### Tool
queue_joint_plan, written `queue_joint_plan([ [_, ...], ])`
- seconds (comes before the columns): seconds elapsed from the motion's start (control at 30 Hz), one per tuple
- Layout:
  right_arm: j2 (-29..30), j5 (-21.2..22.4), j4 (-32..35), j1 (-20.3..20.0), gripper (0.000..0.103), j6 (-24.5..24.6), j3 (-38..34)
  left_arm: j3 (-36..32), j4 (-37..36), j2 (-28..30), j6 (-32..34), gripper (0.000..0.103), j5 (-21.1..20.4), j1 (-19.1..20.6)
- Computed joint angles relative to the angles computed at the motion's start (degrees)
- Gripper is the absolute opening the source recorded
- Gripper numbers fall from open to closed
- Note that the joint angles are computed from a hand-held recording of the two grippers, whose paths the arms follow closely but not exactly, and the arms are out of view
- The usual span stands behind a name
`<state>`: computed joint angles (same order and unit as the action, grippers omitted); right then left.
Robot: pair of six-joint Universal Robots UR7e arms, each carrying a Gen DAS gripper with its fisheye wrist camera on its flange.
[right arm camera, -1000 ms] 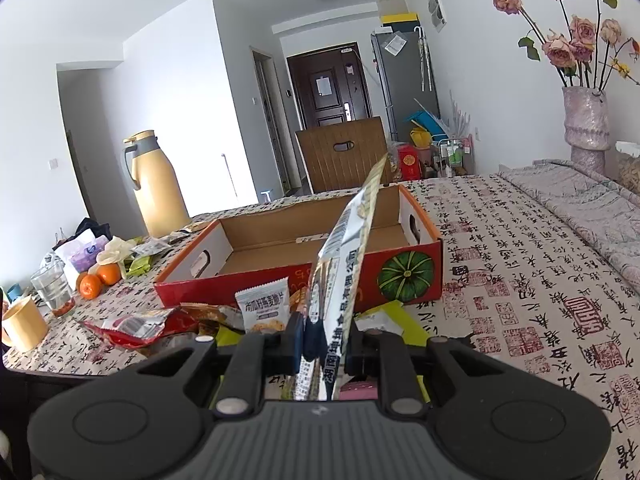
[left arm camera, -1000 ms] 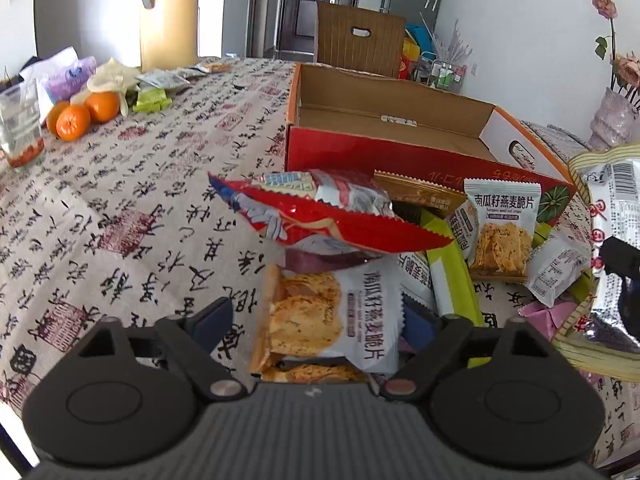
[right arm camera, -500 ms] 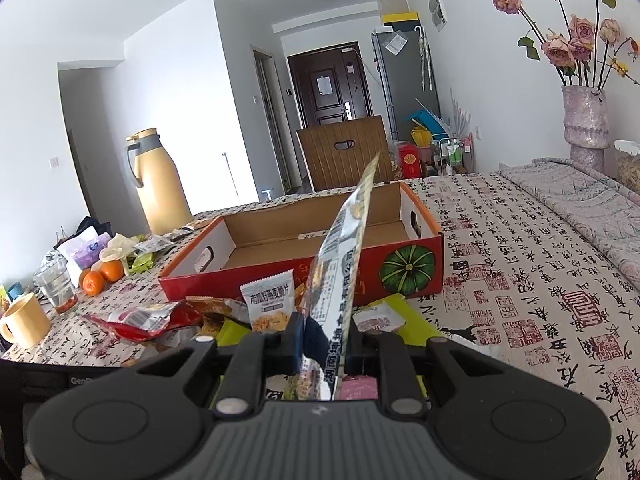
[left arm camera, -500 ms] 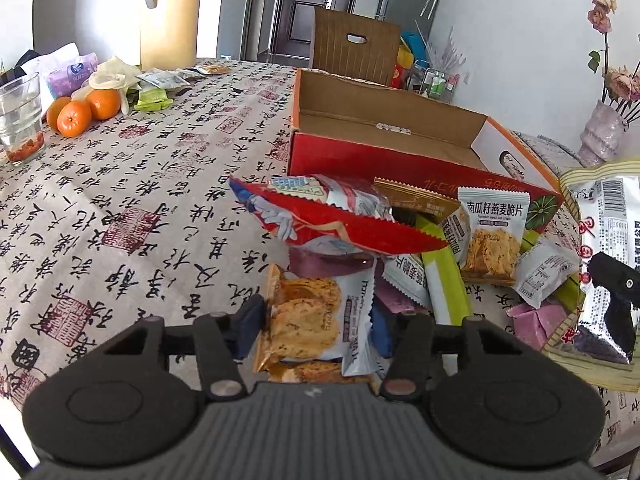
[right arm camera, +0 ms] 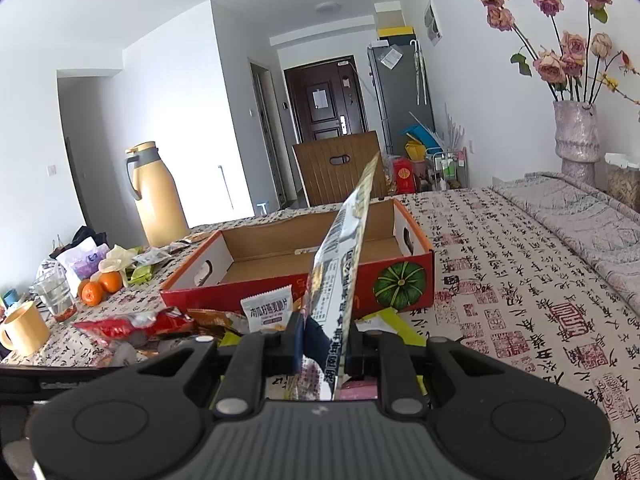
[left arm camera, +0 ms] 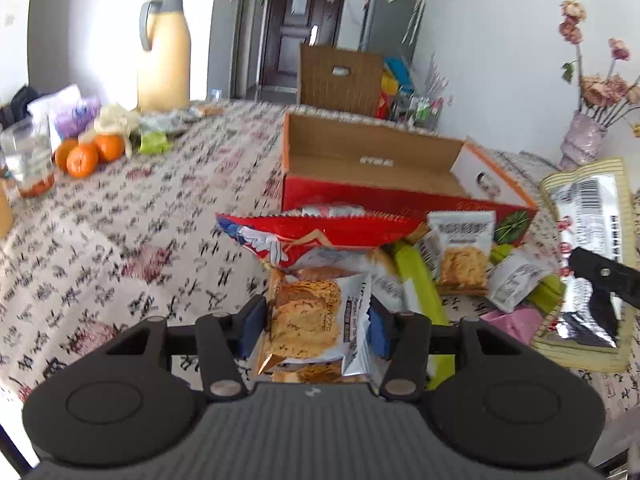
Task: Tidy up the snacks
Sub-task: 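Lift the white packet with the right gripper while the left gripper grasps a cracker pack, then carry both packets over the cardboard box and open both grippers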
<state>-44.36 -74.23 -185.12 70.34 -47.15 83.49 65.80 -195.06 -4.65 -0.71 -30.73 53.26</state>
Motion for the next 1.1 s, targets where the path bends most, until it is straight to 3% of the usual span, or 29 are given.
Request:
queue_joint_plan([
  [0.13, -0.2, 0.5, -0.7, 0.1, 0.018, 0.1, 0.2, -0.7, -5.7, 0.9, 6.3, 0.053, -0.3, -1.3],
  [0.37, -0.3, 1.3, -1.2, 0.4, 0.018, 0.1, -0.1, -2.0, -8.5, 1.4, 10.9, 0.053, -1.3, -2.3],
  [0.6, 0.2, 2.2, -0.9, 1.2, 0.018, 0.3, -1.7, -6.7, -12.6, 2.9, 19.6, 0.053, -2.2, -3.4],
  [0.87, 3.2, 1.5, 2.3, 2.9, 0.018, 1.1, -8.2, -18.7, -7.9, 6.5, 24.9, 0.054, -3.5, -2.5],
  [1.1, 8.3, -0.5, 8.3, 5.0, 0.018, 1.8, -19.3, -37.2, 3.9, 13.2, 26.5, 0.054, -3.3, -0.5],
])
